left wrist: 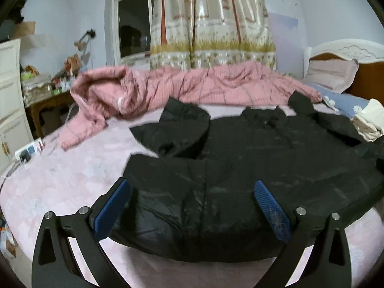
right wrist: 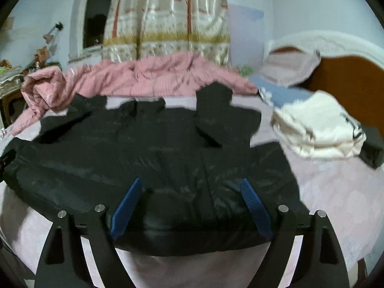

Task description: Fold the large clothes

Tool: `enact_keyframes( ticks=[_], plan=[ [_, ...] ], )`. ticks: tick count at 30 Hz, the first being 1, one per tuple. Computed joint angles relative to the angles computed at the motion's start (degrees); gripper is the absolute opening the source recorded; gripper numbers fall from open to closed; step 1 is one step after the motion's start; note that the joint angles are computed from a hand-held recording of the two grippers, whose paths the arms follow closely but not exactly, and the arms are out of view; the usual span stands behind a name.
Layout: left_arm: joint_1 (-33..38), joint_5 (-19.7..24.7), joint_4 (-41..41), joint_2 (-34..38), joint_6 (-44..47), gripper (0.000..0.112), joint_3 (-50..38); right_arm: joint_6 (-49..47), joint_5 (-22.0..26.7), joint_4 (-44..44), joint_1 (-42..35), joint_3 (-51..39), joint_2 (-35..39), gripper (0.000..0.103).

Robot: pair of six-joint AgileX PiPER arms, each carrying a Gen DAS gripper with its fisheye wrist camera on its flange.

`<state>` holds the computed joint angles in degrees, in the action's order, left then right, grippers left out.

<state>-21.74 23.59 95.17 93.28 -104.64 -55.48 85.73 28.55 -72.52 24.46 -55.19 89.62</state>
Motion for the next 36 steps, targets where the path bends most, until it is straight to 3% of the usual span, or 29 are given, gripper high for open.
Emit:
enact_keyframes(
  ticks=[4,10,14,19,25,28,32,36],
  plan=[
    [2.7,-5.5,-4.6,1.2,1.7,0.102,-0.7,-4.8,-0.1,5.1,-1.5,-1.6,2.6,0.087],
    [3.6,-6.5,-11.3,4.9,8.3,0.103,-3.1,-9.3,-5.4,12.3,-5.2,-1.5,2.3,0.093],
    [3.1,-5.9,-12.2,4.9,9.5,0.103,-2.9,-10.6,-4.3,12.7,-4.9,-2.1,3.3,0.095],
    [2.3,-4.5,-8.2,4.0,5.5,0.102,-1.8,-6.2,0.2,7.0,-2.2,-2.2,3.2,0.095],
    [3.1,-5.6,-7.6,2.6,5.4,0.102,-1.3,-0.1,1.7,1.5,-1.3,-0.4,0.6,0.095],
    [3.1,-4.3,-2.7,0.4,1.2,0.102,0.1,3.4,1.4,-0.8,-1.9,0.9,-1.7,0.095],
    [6.3,-7.3,3.5,-3.8,-6.2,0.102,2.3,8.7,1.0,-3.6,-3.1,2.5,-4.3,0.095],
    [9.3,-9.7,3.8,-6.3,-5.6,0.102,1.3,10.5,1.4,-4.5,-3.9,2.4,-4.9,0.095]
  ],
)
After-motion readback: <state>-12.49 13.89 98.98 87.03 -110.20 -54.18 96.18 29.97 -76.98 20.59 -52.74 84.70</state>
